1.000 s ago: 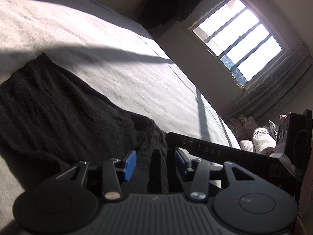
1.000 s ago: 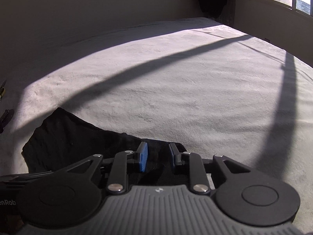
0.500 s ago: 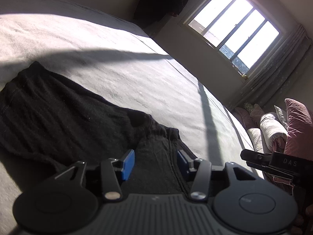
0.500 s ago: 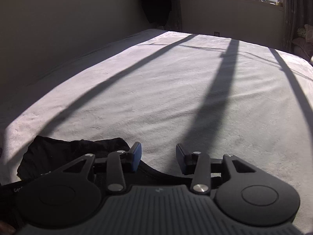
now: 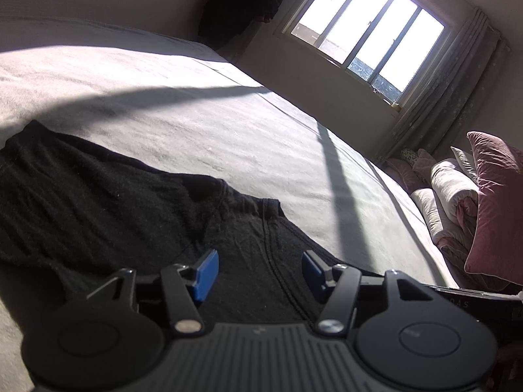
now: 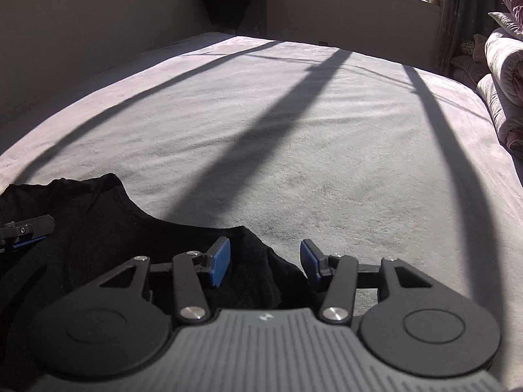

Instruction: Fold clothes

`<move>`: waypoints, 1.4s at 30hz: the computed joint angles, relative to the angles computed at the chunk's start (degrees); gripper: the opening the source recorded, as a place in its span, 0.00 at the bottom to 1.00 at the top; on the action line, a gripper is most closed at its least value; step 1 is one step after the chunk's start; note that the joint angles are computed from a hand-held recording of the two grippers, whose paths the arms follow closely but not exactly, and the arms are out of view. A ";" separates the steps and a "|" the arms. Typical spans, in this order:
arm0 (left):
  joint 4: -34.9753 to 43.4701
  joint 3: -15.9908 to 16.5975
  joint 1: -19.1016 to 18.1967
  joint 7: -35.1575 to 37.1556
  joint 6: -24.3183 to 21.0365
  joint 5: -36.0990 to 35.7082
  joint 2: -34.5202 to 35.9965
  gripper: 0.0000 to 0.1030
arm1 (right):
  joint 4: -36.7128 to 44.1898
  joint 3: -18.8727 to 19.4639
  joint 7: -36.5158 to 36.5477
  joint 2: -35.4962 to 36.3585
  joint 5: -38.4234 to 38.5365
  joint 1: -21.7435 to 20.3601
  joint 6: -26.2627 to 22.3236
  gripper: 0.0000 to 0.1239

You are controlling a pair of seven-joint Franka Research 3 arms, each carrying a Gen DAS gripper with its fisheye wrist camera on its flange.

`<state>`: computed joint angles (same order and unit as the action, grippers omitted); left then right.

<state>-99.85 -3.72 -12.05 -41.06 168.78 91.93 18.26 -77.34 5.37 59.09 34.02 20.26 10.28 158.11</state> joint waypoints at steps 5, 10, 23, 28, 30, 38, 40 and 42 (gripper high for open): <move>0.20 0.00 0.14 -0.96 0.36 0.63 0.16 0.57 | 0.96 -8.67 7.63 3.54 -8.93 7.89 7.62 0.02; 0.29 -0.04 0.15 -0.26 0.48 0.46 0.32 0.58 | 2.82 -15.25 17.22 6.76 -16.30 12.18 10.31 0.03; 0.61 -0.05 -0.47 4.28 -0.61 -1.45 0.79 0.64 | -13.45 -8.13 19.33 -7.57 -11.44 4.47 12.37 0.44; 0.68 0.39 -1.10 5.59 -1.04 -2.19 0.90 0.65 | -25.12 -9.84 24.61 -16.85 -10.47 3.80 13.07 0.44; 0.70 0.42 -1.31 6.56 -1.43 -2.72 0.96 0.65 | -29.07 -10.11 27.58 -20.02 -9.94 3.05 13.51 0.45; 0.86 0.52 -2.63 12.17 -4.01 -5.54 1.16 0.68 | -39.56 -1.99 19.05 -26.72 15.18 -6.48 21.16 0.46; 0.89 0.70 -2.90 12.52 -4.22 -5.51 1.18 0.69 | -38.56 8.02 3.32 -26.67 35.27 -14.84 23.41 0.46; 0.84 0.93 -2.96 11.60 -3.87 -4.86 1.14 0.70 | -35.07 17.79 -13.43 -25.59 55.36 -24.74 20.99 0.46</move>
<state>-99.01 -2.79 -15.01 -29.46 164.90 87.07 19.39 -112.41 23.16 45.66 8.42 75.62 -14.46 179.10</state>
